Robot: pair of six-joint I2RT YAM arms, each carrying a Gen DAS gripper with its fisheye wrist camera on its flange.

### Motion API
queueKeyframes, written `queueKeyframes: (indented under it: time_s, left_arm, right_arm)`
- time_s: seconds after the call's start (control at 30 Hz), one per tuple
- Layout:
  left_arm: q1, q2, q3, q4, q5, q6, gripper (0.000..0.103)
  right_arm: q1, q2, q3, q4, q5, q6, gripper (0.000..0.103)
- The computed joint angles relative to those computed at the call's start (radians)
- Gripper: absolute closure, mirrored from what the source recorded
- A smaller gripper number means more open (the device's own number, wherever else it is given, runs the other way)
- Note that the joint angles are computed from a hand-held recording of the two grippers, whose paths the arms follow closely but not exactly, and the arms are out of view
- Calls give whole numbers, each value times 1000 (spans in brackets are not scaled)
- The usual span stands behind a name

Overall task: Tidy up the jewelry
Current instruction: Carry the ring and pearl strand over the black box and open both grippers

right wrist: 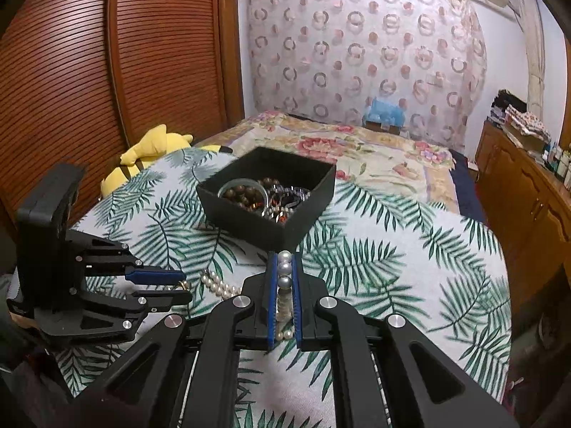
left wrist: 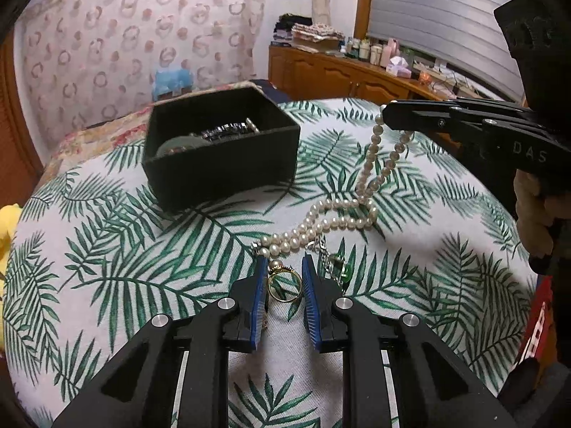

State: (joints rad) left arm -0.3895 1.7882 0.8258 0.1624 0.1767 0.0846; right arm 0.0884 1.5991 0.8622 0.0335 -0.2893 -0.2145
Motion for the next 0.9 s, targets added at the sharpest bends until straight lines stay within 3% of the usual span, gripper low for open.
queueKeyframes:
  time_s: [0.4, 0.9]
  left_arm:
    - [40, -140, -41, -6, 27, -13, 85]
    - [114, -259, -77, -27, 50, -6, 85]
  right_arm:
    - [33, -84, 116, -100, 30, -18, 94]
    - [65, -75, 262, -192, 74, -29, 94]
